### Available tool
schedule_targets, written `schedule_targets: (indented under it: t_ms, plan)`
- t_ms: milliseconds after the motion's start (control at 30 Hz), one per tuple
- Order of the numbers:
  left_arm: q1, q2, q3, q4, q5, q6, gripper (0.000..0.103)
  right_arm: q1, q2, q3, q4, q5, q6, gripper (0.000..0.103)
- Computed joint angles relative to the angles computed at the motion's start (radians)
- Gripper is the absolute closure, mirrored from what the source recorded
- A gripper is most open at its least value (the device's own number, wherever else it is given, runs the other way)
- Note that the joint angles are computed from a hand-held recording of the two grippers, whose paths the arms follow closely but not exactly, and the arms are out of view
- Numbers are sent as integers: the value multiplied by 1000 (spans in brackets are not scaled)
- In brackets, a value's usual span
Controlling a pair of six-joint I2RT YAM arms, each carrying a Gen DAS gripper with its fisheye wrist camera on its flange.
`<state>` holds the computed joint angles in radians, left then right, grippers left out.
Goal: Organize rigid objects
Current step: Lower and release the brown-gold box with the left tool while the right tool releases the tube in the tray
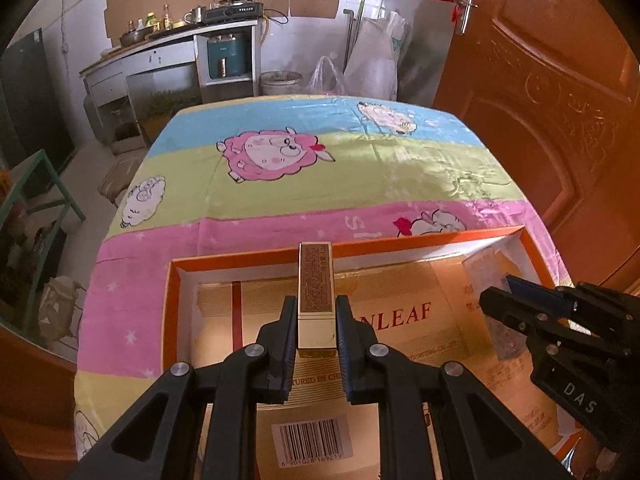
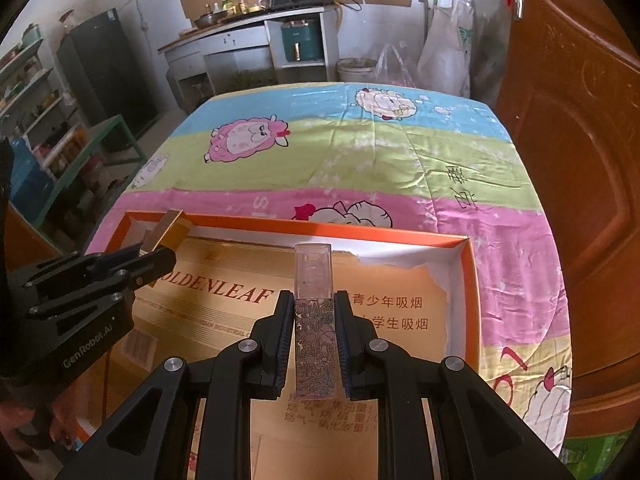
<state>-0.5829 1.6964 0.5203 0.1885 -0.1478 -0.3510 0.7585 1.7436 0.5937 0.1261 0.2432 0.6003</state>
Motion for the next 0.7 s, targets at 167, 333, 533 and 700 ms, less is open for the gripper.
schedule_targets:
  t_ms: [167,333,533,700]
  plan:
    - [0,2,-5,-21,8,-21,85,-6,22,3,10,-10,-8,83]
    - [-5,35,4,-12,-4,-23,85,-11,56,18,23,-13,-13,83]
    - [5,90,14,19,-3,-19,85,-18,99,32,35,-21,-19,83]
    - [-5,106,31,6,-9,33,75,-14,110,33,47,-8,-25,82]
